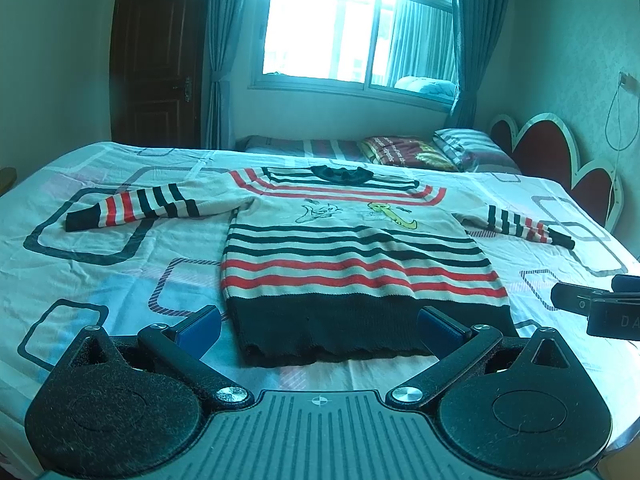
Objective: Fold small clothes
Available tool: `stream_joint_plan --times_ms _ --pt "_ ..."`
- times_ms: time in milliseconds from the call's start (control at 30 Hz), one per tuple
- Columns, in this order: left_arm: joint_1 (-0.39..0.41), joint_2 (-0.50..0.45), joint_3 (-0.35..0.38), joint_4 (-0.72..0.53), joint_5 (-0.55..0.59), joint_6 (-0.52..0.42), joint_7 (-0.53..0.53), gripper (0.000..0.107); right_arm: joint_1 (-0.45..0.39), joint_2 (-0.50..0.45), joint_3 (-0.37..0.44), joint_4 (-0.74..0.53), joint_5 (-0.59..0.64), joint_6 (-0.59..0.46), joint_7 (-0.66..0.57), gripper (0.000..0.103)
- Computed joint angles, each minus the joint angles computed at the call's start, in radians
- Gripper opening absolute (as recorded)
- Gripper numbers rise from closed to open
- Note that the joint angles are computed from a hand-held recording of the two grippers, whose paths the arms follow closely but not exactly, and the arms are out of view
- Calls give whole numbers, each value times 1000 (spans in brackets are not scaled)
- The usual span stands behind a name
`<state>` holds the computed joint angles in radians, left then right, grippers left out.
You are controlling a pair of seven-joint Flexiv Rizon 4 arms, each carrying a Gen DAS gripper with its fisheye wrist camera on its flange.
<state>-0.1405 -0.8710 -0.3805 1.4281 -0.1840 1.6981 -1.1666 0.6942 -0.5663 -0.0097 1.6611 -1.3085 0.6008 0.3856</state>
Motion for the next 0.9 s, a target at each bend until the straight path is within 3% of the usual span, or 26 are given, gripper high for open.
stream_joint_plan --times_ms 900 --pt "-12 -8 19 -13 -6 -5 -10 103 1 -11 -6 -14 7 12 -10 102"
